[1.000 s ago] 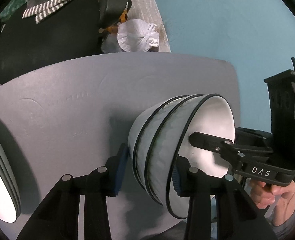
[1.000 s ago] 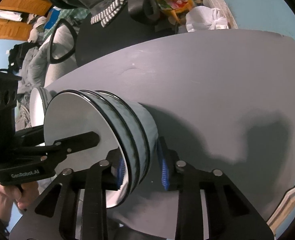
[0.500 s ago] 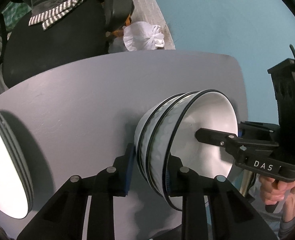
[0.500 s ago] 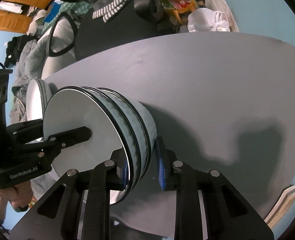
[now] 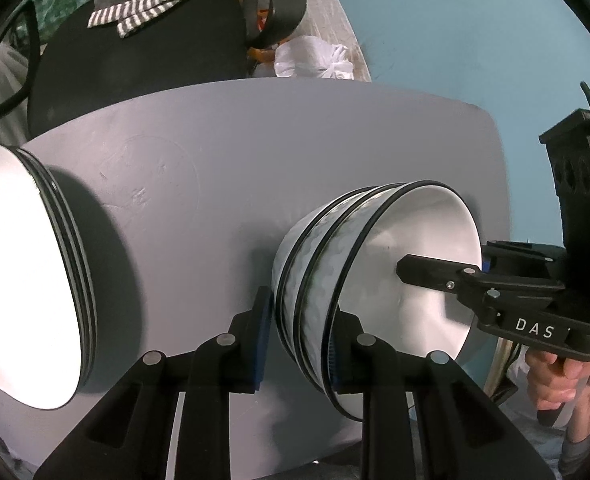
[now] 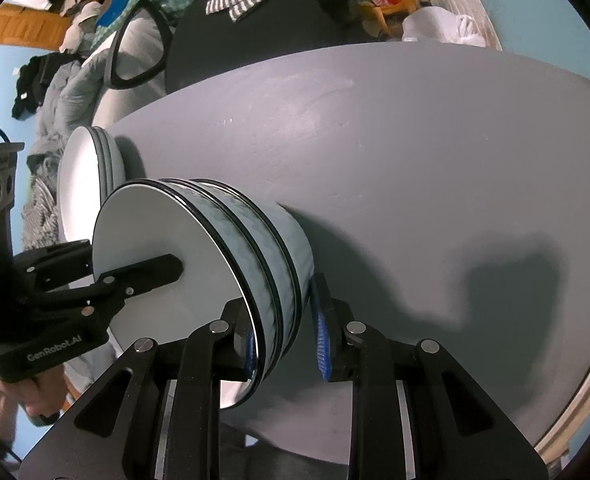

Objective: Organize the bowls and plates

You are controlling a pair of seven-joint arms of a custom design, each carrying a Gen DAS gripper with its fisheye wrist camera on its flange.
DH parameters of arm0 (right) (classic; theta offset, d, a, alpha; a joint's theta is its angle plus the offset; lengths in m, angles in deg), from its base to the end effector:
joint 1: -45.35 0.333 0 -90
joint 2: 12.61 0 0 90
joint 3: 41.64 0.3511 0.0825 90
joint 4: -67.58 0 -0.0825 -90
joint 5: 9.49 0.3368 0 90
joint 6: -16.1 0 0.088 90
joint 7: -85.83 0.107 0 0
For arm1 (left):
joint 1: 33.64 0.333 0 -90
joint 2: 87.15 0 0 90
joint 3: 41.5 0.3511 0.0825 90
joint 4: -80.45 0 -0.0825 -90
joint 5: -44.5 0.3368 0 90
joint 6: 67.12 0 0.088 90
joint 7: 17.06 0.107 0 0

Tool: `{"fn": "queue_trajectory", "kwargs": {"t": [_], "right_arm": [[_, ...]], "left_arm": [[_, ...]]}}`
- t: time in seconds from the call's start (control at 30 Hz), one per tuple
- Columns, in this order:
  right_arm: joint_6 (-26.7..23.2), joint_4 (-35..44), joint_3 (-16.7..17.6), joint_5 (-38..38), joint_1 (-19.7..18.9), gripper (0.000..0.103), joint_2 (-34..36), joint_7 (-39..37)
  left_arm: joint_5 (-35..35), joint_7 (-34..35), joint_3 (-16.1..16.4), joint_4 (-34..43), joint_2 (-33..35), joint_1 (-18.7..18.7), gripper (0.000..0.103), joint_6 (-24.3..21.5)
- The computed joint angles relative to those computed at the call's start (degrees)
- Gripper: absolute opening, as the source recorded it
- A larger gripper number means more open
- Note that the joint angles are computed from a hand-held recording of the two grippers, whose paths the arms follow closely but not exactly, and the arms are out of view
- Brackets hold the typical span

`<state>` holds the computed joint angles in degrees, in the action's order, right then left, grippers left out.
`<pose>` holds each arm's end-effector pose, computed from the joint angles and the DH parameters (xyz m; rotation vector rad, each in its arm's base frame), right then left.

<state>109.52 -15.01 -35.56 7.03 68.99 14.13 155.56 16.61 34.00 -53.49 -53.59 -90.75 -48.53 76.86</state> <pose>0.5422 0.3279 0.4554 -2.8440 1.1370 0.6693 0.4295 -0.2149 0.4481 2.5023 -1.3648 0.4223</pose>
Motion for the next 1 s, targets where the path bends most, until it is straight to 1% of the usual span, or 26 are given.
{"fn": "queue_trajectory", "kwargs": {"t": [0.17, 0.33, 0.5, 0.73, 0.8, 1.0], "right_arm": [[-2.06, 2.26, -0.16, -0.21, -0.03, 0.023, 1.42, 0.79], [-1.44, 0.83, 0.05, -0.16, 0.41, 0.023, 0.62, 0.79], [-3.80, 3.47, -0.09, -0.83, 0.74, 0.024, 2.31, 1.65], [-0.49, -0.42, -0.02, -0.02, 0.60, 0.023, -0.07, 0.95], [1.03, -1.93, -0.03, -0.25, 0.65, 0.022, -1.17, 0.55], [0.36, -2.32, 0.16, -1.03, 1.06, 0.021, -1.86, 1.02]], "left_arm": [[-2.77, 2.59, 0.16, -0.97, -0.25, -0.20, 0.025, 1.80], [-8.08, 4.47, 0.39, -3.05, -1.02, -0.74, 0.027, 4.49], [-9.12, 4.23, 0.15, -3.89, -1.21, -1.37, 0.029, 6.69], [-8.45, 4.00, 0.47, -4.67, -2.39, -1.49, 0.028, 6.62], [-6.73, 3.02, 0.35, -4.85, -2.83, -1.59, 0.027, 6.30], [-8.28, 1.36, 1.03, -7.55, -5.41, -2.72, 0.025, 6.23]]}}
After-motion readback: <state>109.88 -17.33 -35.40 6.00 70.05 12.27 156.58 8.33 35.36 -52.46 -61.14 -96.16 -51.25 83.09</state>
